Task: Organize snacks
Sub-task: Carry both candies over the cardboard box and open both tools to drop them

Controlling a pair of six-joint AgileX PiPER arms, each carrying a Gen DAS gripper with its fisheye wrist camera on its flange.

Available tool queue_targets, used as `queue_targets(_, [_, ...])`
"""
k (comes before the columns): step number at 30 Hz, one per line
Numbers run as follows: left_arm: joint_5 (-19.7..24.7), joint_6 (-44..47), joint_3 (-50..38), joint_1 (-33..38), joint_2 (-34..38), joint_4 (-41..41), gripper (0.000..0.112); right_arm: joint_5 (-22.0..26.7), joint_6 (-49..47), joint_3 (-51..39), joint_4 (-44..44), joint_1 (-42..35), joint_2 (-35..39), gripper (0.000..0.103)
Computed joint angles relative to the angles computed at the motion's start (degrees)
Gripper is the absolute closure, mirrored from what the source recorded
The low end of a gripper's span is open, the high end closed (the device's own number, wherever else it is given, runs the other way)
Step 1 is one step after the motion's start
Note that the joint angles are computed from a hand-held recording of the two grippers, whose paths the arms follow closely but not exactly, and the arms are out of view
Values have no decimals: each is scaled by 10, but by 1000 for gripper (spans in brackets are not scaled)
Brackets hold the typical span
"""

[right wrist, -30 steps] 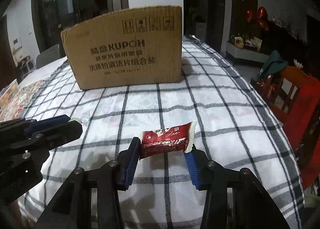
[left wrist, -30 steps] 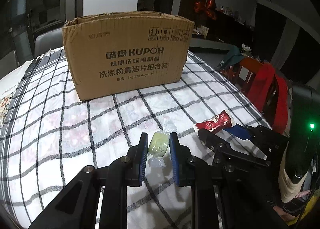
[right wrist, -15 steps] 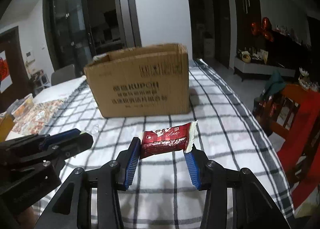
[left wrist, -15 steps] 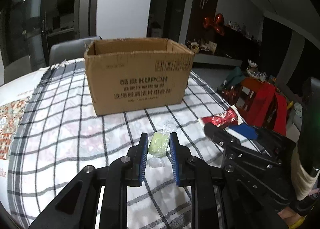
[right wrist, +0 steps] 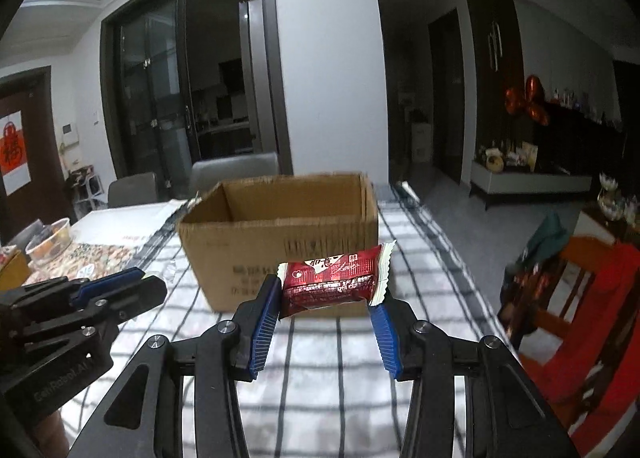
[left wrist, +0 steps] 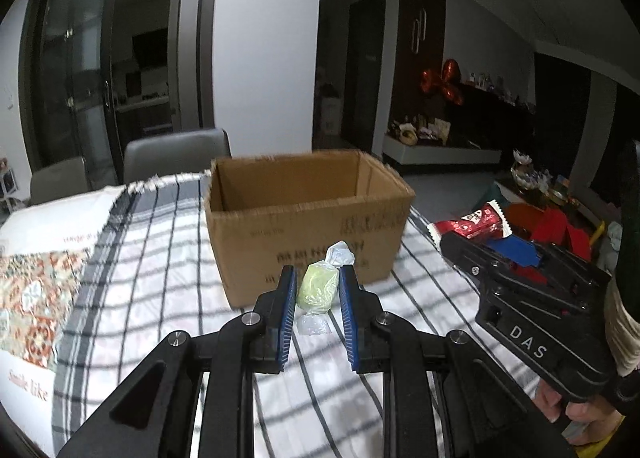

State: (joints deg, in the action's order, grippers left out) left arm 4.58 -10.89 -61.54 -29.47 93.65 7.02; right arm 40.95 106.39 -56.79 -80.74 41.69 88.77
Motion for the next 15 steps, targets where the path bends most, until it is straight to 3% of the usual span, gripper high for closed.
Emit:
queue_targets(11, [44, 72, -176, 30, 89, -42, 90, -67, -111, -137, 5, -83, 63, 58])
queue_targets(15, [70, 75, -251, 36, 136, -40, 90, -91, -185, -198, 45, -112, 101, 58])
